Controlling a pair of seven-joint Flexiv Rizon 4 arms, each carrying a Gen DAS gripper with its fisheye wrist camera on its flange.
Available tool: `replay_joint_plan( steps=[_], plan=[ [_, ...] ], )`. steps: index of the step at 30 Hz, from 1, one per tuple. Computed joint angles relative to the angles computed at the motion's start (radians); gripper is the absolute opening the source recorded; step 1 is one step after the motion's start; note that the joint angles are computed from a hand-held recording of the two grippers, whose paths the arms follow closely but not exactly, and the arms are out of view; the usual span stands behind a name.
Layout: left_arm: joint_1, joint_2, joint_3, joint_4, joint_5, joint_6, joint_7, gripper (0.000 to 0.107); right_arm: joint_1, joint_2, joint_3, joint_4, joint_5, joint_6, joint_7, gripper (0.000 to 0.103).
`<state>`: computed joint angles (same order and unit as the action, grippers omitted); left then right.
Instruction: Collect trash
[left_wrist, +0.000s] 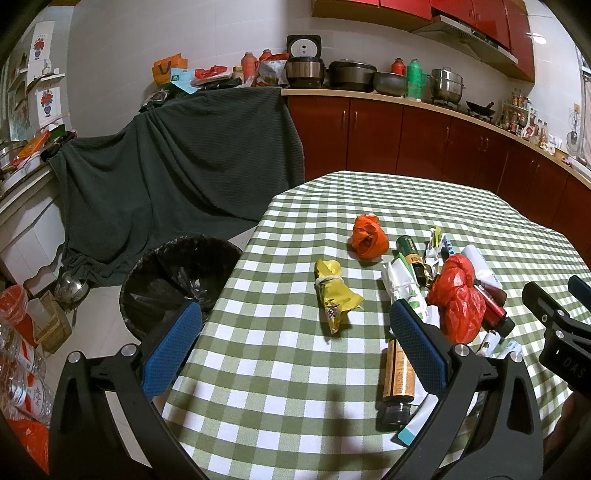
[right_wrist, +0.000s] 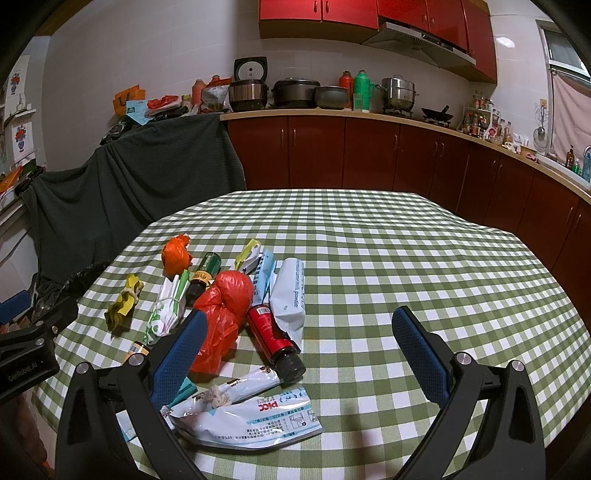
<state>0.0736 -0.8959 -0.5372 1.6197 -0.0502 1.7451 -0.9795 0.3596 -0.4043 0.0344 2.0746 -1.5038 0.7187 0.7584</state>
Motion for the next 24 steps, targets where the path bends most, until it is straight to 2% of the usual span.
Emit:
replay_joint_plan(
  steps=[7, 13, 16, 22, 24],
  plan=[
    [-0.001, -0.017, 0.007, -0.011, -0.001, -0.013, 0.008, 0.100, 0.000, 0.000, 0.000, 0.004, 0.002, 0.005, 0.001, 0.098],
    [-0.041, -0.033, 0.032, -0.067, -0.028, -0.059, 0.035, 0.095, -0.007, -0.004, -0.003, 0.001, 0.003, 0.016, -0.005, 0.098],
    [-0.098, -0.047, 0.083, -0.123, -0.052, -0.096, 0.053, 0.089, -0.015, -0.006, -0.007, -0.001, -0.005, 0.031, -0.009, 0.098],
    [-0.218, -0.081, 0.210, -0.257, -0.132, -0.254, 0.080, 0.075, -0.035, -0.012, -0.015, -0.008, -0.022, 0.070, -0.019, 0.097],
    [-0.247, -0.092, 0.248, -0.290, -0.153, -0.297, 0.079, 0.064, -0.046, -0.015, -0.018, -0.008, -0.031, 0.092, -0.017, 0.097]
  ],
)
